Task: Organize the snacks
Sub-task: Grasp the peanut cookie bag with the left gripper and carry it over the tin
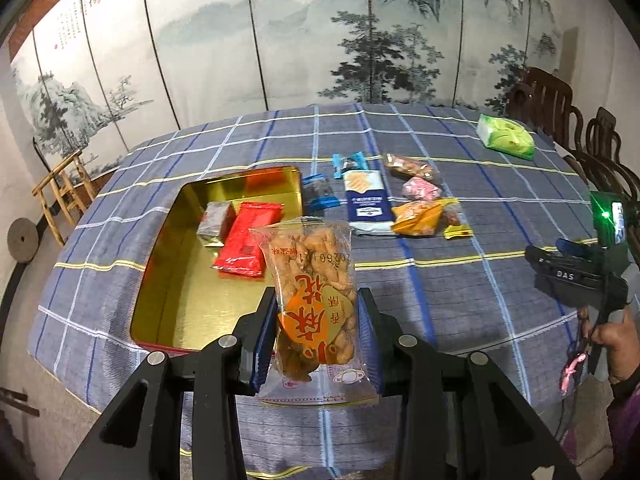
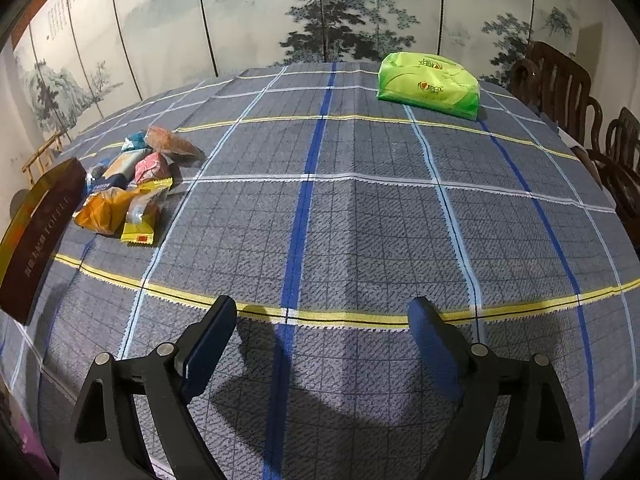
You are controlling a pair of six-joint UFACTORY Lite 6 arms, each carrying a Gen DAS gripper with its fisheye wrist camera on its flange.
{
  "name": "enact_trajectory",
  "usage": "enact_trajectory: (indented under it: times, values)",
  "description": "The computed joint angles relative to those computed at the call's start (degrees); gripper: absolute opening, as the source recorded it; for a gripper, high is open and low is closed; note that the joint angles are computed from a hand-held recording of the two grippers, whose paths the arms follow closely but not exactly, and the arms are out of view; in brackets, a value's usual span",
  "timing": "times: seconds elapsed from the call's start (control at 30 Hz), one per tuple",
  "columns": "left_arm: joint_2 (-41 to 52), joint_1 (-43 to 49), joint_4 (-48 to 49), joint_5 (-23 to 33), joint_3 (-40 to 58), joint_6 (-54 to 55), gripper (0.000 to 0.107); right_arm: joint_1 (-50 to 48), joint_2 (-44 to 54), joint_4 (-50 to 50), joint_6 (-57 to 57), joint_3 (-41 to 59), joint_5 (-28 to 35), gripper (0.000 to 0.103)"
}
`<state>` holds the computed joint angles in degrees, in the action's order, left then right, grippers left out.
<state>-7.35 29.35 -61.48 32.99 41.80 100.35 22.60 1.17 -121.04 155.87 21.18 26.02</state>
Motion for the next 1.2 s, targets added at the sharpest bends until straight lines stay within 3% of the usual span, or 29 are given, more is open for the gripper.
enact_trajectory:
  times: [0.33, 0.83, 1.2]
  values:
    - [8.6, 3.2, -2.4, -0.6, 6.5, 2.2, 0.034, 0.5, 0.8, 1.3, -1.1, 0.7, 0.2, 0.090]
    - [31.9, 6.5, -4.0, -3.4, 29.1, 4.1, 0.035, 0.8, 1.3, 1.9, -1.6, 1.0, 0.2, 0.093]
    - [39.0, 3.1, -2.0, -7.1, 34.8, 2.0, 0.035, 1.2, 1.5, 3.1, -2.6, 1.1, 0.4, 0.094]
